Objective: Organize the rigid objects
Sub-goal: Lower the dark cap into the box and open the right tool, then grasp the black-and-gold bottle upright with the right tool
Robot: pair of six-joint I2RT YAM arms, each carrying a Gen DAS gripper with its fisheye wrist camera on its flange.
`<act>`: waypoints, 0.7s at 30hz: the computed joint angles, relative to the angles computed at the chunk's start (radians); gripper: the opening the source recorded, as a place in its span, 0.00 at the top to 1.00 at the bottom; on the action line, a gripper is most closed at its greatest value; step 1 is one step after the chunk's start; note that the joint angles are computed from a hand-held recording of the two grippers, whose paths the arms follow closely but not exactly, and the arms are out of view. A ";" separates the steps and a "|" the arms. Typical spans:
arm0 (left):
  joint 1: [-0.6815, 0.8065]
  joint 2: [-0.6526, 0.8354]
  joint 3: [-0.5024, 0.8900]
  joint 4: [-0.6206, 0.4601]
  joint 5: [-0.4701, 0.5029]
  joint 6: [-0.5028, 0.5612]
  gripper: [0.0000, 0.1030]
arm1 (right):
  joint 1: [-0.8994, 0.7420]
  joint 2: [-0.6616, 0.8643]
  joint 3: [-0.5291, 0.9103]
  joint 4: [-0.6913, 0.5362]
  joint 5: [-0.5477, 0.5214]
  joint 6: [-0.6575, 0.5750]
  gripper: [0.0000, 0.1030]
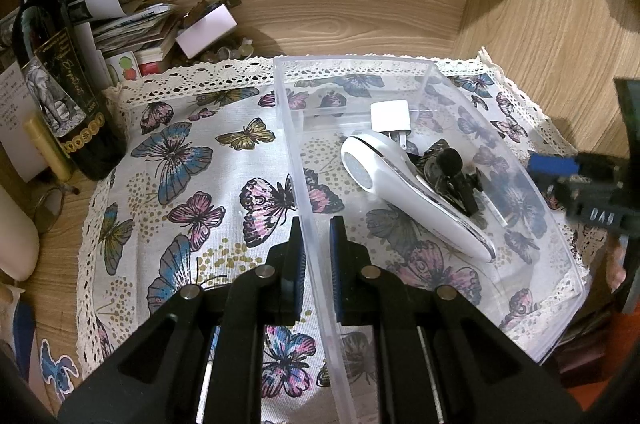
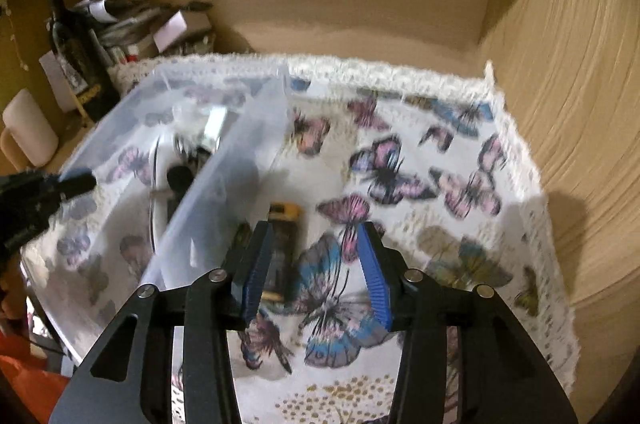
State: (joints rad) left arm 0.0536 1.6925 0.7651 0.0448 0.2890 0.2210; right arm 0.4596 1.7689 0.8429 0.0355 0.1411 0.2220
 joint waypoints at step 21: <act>-0.007 -0.008 -0.007 0.000 -0.016 -0.005 0.91 | 0.005 0.073 0.000 0.072 0.046 -0.008 0.79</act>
